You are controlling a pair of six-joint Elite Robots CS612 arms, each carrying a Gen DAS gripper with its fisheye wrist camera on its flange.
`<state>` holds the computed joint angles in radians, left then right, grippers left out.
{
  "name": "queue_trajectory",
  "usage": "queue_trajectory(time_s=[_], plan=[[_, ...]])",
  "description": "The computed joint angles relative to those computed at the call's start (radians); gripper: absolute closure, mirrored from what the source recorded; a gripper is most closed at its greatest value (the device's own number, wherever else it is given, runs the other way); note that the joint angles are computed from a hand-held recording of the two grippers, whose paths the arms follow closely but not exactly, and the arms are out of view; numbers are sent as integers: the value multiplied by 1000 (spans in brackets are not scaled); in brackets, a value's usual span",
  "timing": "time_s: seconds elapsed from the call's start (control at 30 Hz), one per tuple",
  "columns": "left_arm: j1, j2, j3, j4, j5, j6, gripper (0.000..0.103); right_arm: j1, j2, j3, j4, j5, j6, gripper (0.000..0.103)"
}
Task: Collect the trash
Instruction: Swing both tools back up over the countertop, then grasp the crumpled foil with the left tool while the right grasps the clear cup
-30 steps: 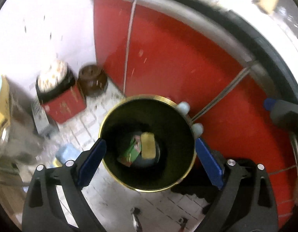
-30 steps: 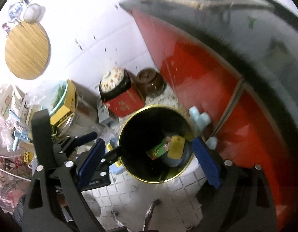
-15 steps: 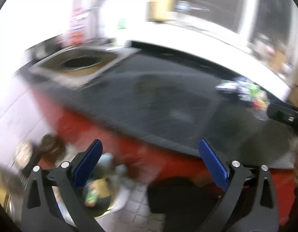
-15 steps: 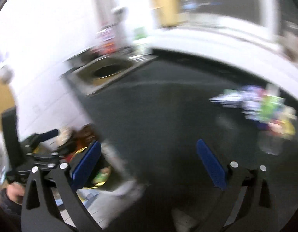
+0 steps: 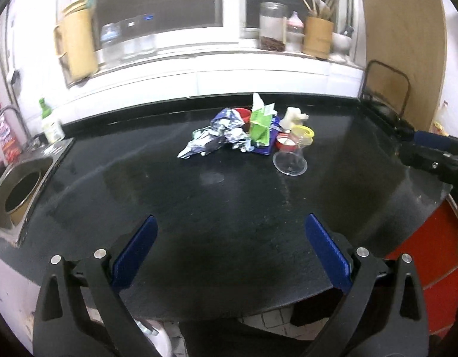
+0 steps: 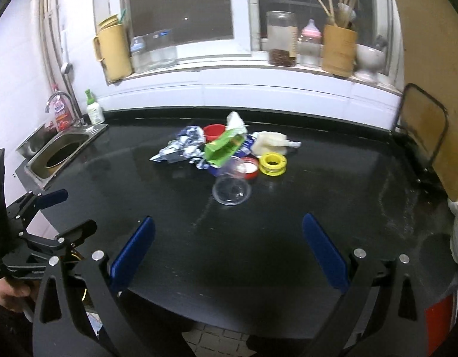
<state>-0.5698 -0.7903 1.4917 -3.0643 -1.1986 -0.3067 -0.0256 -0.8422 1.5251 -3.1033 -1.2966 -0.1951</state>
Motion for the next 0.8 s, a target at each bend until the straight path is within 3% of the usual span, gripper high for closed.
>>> queue_trajectory(time_s=[0.27,0.4,0.47,0.57,0.8], plan=[[15,4,-12,31,-11,4,6,-1,14,-24,29,6,15,7],[31,24,-55,71,6,53,6,0,35,-58,68,23,19,7],[49,44,-97,86,-21,87,6,3,54,-90,93,25,22,7],[76,95,-187,86,-74,164,6,9,93,-151,134,18,22,7],[125,272,-513,241,-182,282,6,24,217,-359,273,2,24,7]])
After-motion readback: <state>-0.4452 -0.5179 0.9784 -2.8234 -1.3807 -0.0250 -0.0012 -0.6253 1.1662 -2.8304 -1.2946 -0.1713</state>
